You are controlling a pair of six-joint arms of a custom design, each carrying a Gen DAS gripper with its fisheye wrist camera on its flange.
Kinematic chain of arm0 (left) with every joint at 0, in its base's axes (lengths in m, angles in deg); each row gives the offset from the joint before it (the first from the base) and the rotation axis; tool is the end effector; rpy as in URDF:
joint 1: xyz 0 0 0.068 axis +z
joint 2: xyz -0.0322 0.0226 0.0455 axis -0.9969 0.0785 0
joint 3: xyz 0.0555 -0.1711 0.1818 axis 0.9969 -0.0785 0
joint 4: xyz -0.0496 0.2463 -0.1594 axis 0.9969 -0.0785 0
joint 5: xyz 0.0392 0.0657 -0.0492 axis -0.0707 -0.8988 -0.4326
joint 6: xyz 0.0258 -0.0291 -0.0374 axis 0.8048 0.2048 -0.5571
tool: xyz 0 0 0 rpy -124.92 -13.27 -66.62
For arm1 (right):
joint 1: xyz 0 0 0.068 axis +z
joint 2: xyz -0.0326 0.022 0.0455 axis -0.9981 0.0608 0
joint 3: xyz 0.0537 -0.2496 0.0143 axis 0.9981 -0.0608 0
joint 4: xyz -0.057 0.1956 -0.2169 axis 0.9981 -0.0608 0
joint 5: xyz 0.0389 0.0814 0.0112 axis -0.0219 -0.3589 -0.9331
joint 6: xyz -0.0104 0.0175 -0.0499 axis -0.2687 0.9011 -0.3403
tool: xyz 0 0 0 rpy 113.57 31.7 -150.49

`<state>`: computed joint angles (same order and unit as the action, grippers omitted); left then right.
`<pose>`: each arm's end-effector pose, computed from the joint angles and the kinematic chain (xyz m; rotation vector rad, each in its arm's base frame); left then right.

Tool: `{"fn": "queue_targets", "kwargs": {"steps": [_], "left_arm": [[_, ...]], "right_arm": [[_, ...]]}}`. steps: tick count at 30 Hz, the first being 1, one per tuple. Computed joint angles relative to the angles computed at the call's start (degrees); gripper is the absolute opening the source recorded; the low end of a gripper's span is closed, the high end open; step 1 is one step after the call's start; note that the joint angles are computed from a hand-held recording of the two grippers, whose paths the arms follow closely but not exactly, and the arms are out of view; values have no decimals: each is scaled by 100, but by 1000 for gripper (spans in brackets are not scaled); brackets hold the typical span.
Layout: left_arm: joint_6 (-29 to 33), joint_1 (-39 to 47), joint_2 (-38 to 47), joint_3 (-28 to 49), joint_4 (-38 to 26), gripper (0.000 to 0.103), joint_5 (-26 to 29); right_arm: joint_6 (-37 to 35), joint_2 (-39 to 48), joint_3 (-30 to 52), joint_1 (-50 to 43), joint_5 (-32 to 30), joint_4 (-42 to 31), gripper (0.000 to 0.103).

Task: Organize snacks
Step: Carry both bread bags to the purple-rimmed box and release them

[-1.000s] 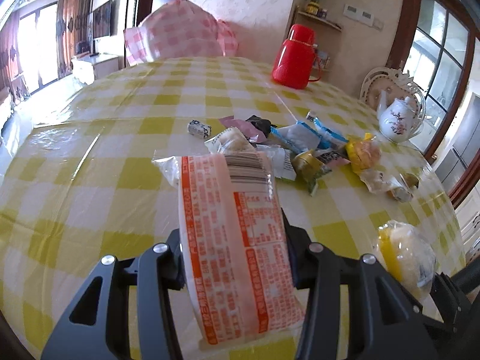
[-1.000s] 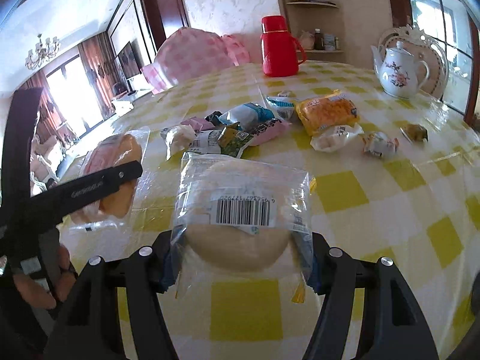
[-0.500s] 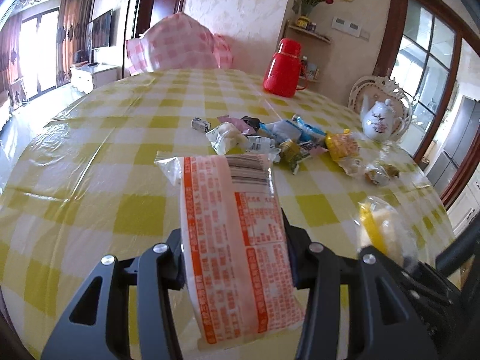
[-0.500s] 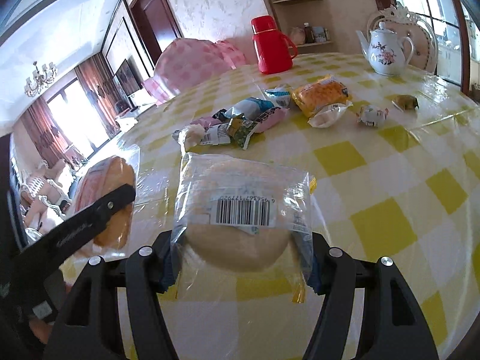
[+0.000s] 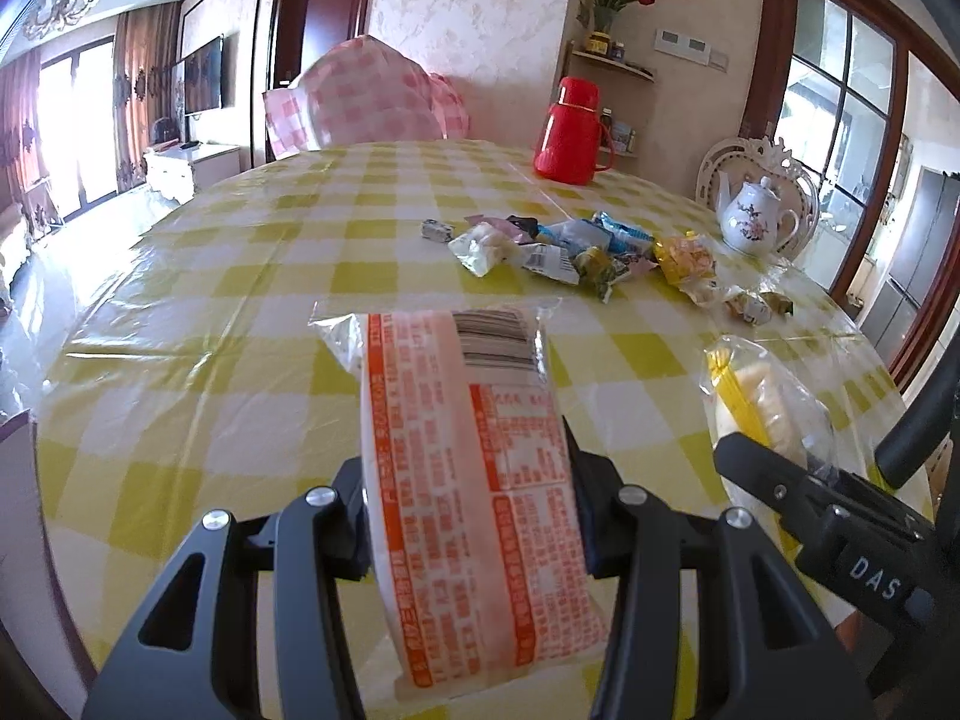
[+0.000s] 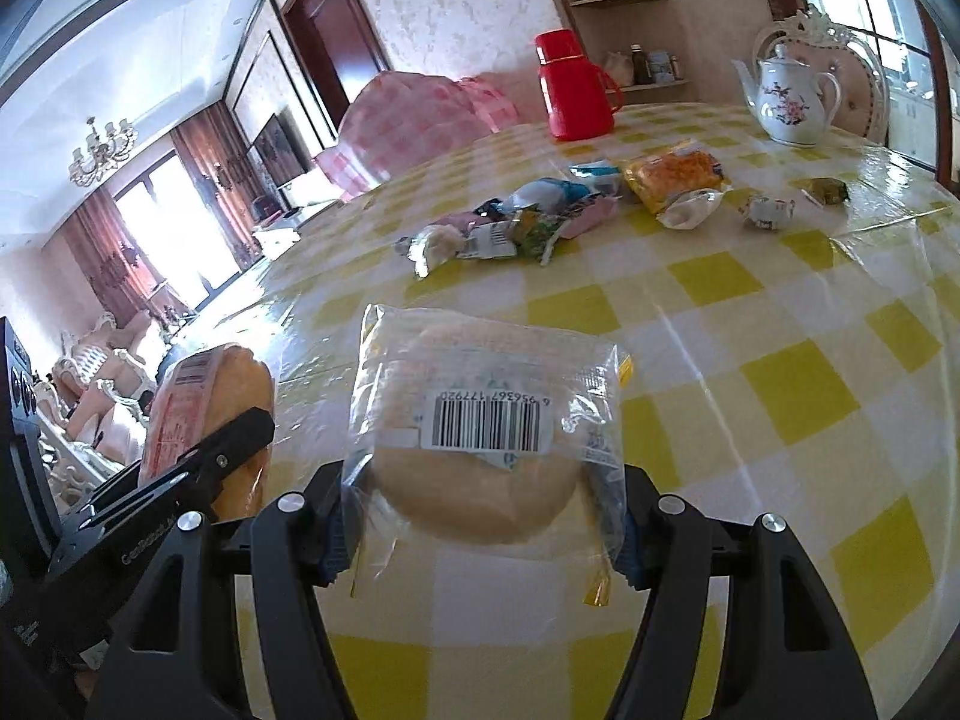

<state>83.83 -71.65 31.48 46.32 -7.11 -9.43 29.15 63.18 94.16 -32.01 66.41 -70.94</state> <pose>0.2998 0.0491 0.1793 0.7025 2.1751 -0.5086 0.1638 0.1845 0.1664 0.6919 2.0939 0.1299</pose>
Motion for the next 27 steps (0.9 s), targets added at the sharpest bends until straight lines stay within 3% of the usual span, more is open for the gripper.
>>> {"fn": "queue_targets", "kwargs": {"steps": [13, 15, 17, 18, 19, 21, 27], "left_arm": [[1145, 1321, 325, 558, -769, 48, 721], [1225, 1434, 474, 720, -836, 48, 725], [1443, 1385, 1001, 1212, -1300, 48, 542], [1459, 1391, 1203, 1401, -1490, 50, 495], [1513, 1438, 1403, 1592, -1715, 69, 486], [1682, 1468, 1609, 1772, -2005, 95, 460], [1414, 752, 1564, 1189, -1261, 98, -376]], "right_arm": [[-492, 1231, 1108, 283, -34, 298, 63], [-528, 1444, 1334, 343, 90, 218, 63], [-586, 1566, 1447, 284, 39, 157, 63], [-501, 1557, 1416, 251, -10, 148, 63], [-462, 1547, 1390, 243, -32, 154, 63], [-447, 1540, 1355, 225, -50, 153, 63], [-408, 1564, 1357, 285, 18, 179, 63]]}}
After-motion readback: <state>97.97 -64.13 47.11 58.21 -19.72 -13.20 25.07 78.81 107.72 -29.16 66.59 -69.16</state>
